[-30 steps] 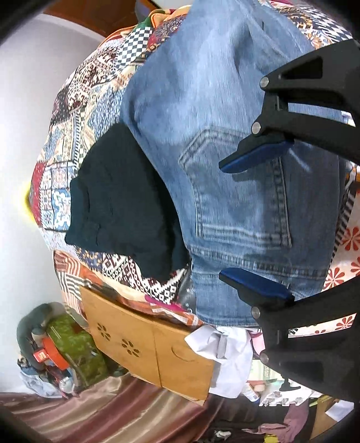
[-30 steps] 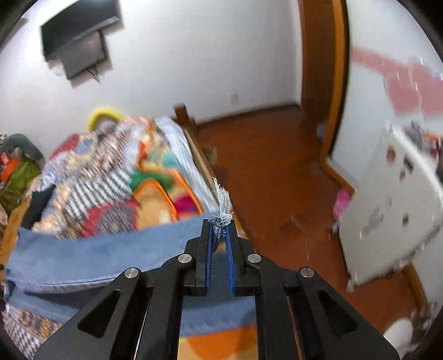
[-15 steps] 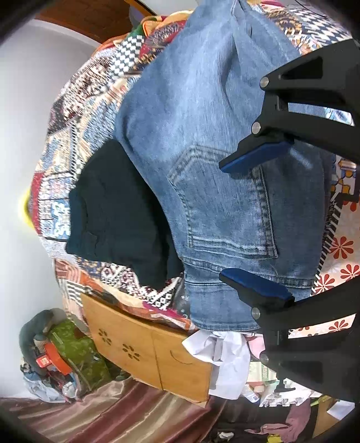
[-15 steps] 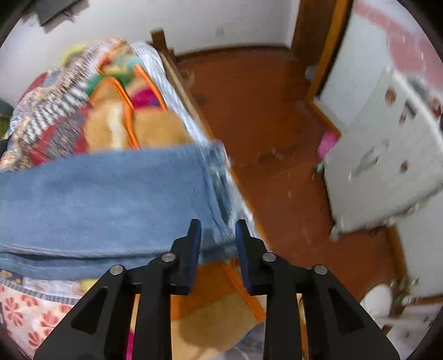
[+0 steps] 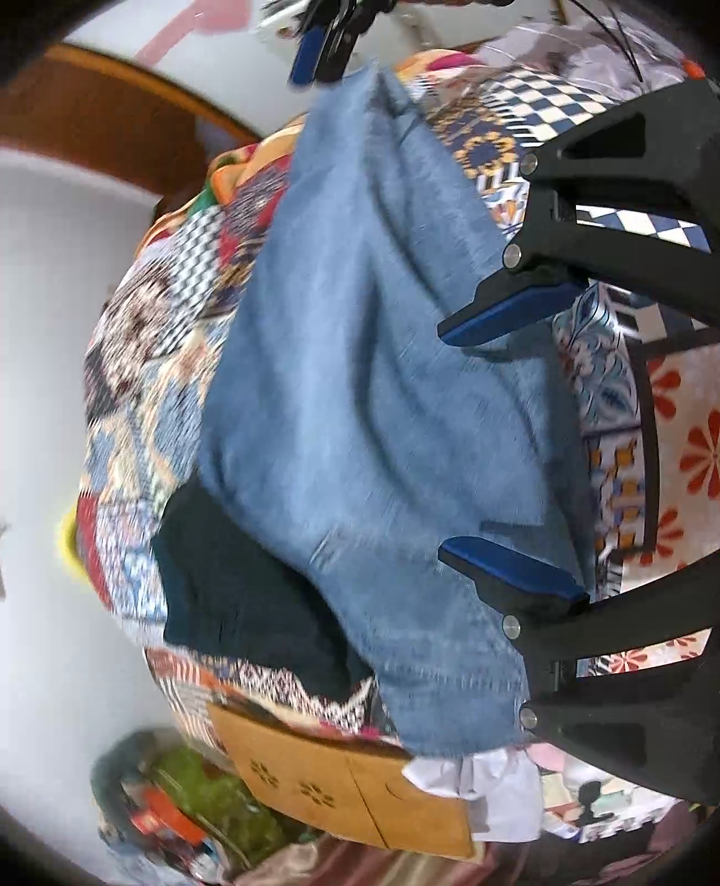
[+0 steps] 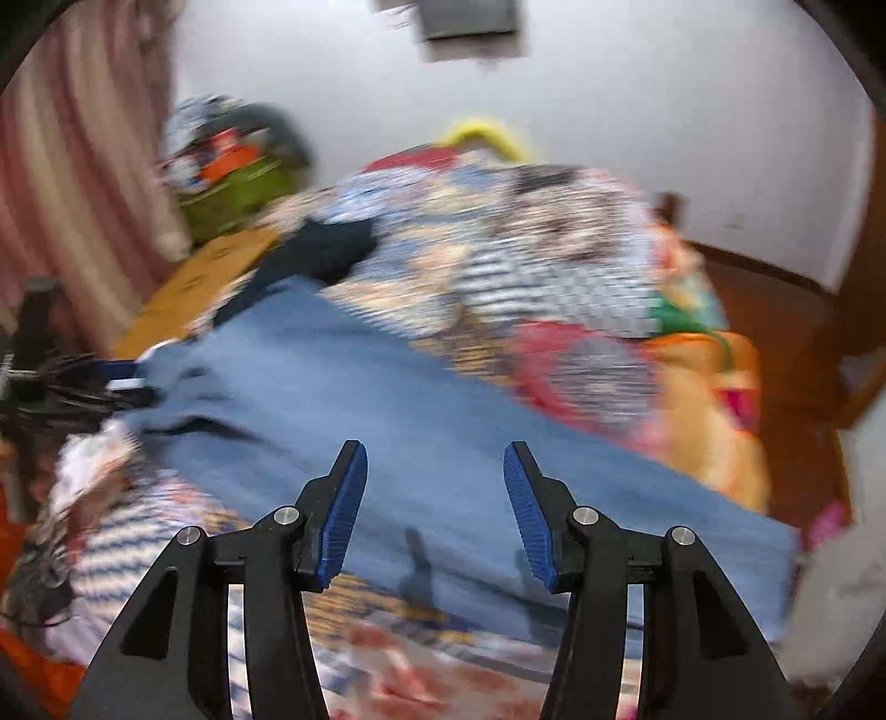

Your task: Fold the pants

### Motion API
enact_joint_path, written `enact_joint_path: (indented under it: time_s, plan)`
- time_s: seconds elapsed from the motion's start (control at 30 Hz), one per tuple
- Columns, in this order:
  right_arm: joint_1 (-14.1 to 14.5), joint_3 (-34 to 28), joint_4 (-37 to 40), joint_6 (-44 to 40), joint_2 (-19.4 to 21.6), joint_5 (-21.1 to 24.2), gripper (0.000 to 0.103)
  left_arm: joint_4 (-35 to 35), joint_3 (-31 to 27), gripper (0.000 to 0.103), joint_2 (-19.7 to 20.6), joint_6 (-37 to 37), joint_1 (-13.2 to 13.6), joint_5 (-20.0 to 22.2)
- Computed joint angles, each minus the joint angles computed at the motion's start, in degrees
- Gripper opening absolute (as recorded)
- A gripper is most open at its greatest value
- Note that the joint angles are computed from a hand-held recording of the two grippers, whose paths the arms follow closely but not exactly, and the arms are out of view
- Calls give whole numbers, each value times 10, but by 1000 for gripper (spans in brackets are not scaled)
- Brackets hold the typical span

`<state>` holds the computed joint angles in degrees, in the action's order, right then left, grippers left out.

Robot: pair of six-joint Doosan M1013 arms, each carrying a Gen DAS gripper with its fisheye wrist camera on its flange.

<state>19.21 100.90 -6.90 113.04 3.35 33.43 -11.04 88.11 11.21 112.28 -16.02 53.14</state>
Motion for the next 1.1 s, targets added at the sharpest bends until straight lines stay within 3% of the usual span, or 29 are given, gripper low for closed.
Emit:
enact_joint_path:
  time_s: [0.2, 0.27, 0.3, 0.37, 0.43, 0.47, 0.63, 0.93, 1.07, 1.1]
  plan:
    - [17, -38, 115, -136, 62, 18, 48, 9, 10, 67, 9, 14, -18, -6]
    - [22, -45, 113, -142, 73, 19, 48, 31, 18, 44, 6, 7, -28, -33]
    - [21, -47, 110, -147, 77, 18, 48, 40, 20, 39, 5, 3, -32, -41]
    - [19, -51, 117, -153, 82, 20, 37, 35, 18, 19, 7, 6, -34, -45]
    - [12, -49, 164, -183, 79, 13, 19, 37, 18, 15, 6, 3, -37, -49]
    - [9, -47, 189, -201, 78, 11, 16, 38, 19, 12, 4, 4, -38, -52]
    - [22, -31, 202, -231, 60, 2, 8, -7, 24, 10, -11, 43, -28, -32]
    - [28, -6, 223, -206, 45, -8, 13, -31, 38, 11, -19, 33, -18, -3]
    - [23, 6, 191, -148, 30, -2, 15, -52, 31, 26, -24, 50, -6, 24]
    - [20, 12, 172, -121, 23, 1, 20, -52, 31, 29, -29, 47, -2, 19]
